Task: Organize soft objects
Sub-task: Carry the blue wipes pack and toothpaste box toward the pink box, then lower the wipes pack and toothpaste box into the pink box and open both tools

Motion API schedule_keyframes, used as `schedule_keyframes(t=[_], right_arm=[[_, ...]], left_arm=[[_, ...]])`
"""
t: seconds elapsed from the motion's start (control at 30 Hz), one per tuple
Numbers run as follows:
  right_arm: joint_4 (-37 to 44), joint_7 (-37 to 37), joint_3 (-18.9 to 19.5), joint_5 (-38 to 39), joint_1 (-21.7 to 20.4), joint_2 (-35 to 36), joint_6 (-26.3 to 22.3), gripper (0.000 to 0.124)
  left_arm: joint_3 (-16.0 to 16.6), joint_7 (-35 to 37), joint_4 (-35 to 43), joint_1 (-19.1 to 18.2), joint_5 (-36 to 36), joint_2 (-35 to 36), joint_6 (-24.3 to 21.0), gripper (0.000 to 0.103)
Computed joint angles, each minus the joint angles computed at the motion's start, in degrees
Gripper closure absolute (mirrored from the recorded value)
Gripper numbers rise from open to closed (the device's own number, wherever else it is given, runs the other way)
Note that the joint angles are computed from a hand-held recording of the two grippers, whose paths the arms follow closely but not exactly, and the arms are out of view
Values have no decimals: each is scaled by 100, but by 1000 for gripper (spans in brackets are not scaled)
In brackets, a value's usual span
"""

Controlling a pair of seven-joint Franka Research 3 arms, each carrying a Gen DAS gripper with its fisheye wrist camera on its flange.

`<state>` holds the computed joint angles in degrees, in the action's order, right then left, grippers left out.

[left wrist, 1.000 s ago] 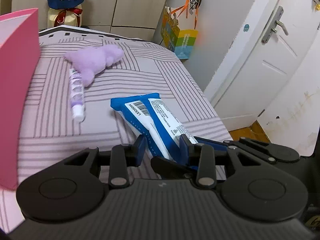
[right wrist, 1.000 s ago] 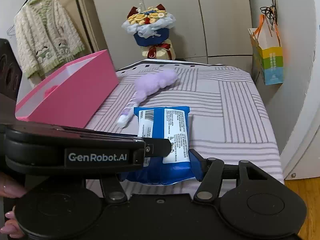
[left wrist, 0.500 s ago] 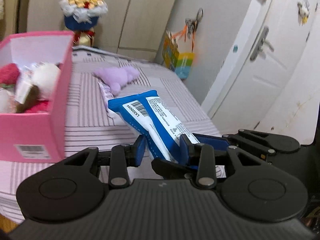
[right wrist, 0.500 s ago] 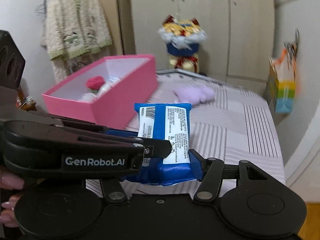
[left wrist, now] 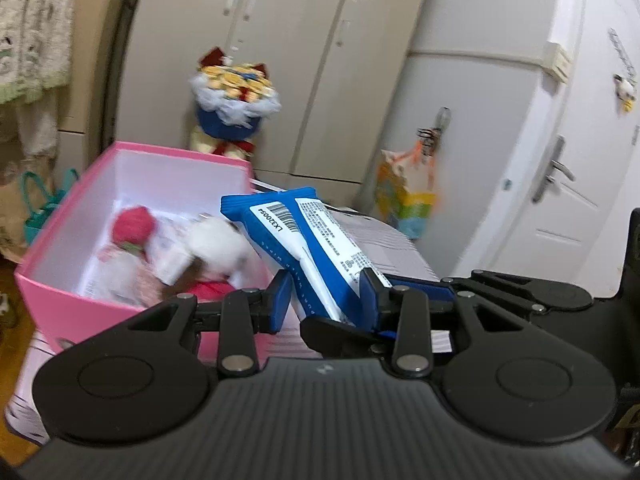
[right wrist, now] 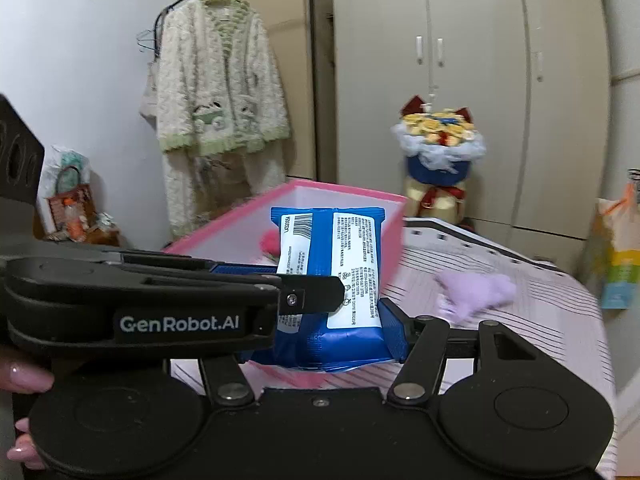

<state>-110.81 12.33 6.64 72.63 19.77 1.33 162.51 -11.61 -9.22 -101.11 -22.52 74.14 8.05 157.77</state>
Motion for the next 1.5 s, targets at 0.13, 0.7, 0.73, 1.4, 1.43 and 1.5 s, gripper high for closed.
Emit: schedule_keyframes(t=[0.13,0.7,0.73,1.4,1.43,1.5], right_arm=[[444,-542,180,106,113,365,163,58],[3903,3267,429,-2627,43,3028,-1246,57],[4147,3513,399,-2846,73,3194,-1360,57],[4760,4302,415,-4787,130,3539,-1684,37],[4527,4193,454,-4728,89,3386,-1575,35],[4163,3998,503,-4626,29,3141,-1399,35]], left_arm=[[33,913,-81,192,-472,-154,-54,68],[368,2690,447,1041,-2743,576,690,67],[347,2960,515,1090,-3045,668,698,67],[1123,2575,548,299,-2520,605,-11,52],[1056,2544,467,344,-2445,517,-17,51],[929,2431,289,411,-2237,323,-38,51]])
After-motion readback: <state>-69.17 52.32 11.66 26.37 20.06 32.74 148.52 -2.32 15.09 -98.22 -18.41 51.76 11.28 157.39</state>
